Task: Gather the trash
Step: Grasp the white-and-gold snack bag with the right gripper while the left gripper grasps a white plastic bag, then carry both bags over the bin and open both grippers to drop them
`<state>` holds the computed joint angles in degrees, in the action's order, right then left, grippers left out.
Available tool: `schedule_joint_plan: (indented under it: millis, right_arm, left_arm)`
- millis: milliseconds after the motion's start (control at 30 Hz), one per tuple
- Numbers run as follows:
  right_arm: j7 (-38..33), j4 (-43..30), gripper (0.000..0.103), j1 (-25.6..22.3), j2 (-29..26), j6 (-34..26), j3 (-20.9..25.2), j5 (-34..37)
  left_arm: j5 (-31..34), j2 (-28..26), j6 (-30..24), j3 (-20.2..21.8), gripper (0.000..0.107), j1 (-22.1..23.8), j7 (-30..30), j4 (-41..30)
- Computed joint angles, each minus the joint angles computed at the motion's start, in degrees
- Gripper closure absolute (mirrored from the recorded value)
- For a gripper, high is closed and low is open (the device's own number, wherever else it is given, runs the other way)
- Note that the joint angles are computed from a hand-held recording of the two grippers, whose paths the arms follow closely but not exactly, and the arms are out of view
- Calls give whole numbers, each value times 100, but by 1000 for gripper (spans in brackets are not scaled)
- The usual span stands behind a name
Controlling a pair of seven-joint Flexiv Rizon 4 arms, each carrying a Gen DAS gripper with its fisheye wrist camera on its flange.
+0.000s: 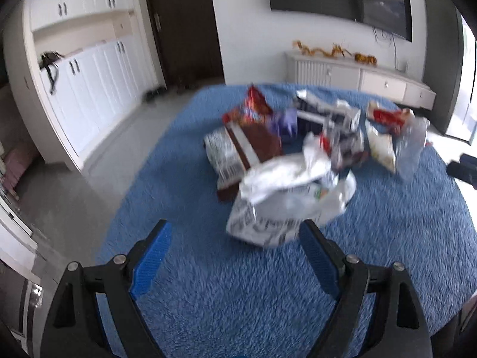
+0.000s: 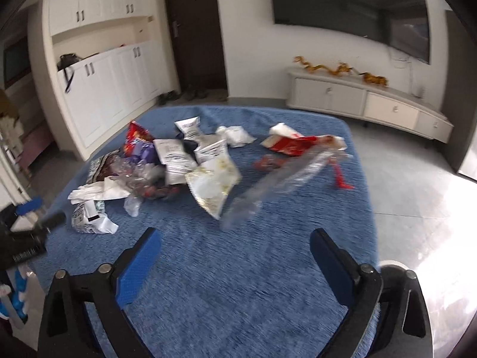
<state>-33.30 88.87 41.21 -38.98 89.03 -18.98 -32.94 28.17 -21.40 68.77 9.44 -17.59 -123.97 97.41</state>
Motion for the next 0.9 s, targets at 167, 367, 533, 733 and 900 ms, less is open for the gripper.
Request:
schedule_joint_plan:
  millis: [167,367,533,733,900]
  right_arm:
    - [-910,-1068,20,-879,-502,-619,1372,267]
    - [-1913,-2389,21,-1279,-1190,-1407,2207,818]
    - [-2575,-3508,22,-1296,-1767,-2274,2409,1193]
    - [-3078,-3937,67,-1332,-1974,-2642,2538,1786]
    - [-3251,-3298,71,-1351,-1613,-2049,2536,2063]
  left_arm:
    - [-1215,-150,560,-748,20,647,1311,269]
    - [-1957,-493,621,-1081,20,652,2635,63]
    - [-2464,-831,267,-962,30,502,3004,-297]
    - [-2912,-795,326,-994,66,577,3161,-176]
    - [-3512,-519,555,-1452,85,891,3745,286]
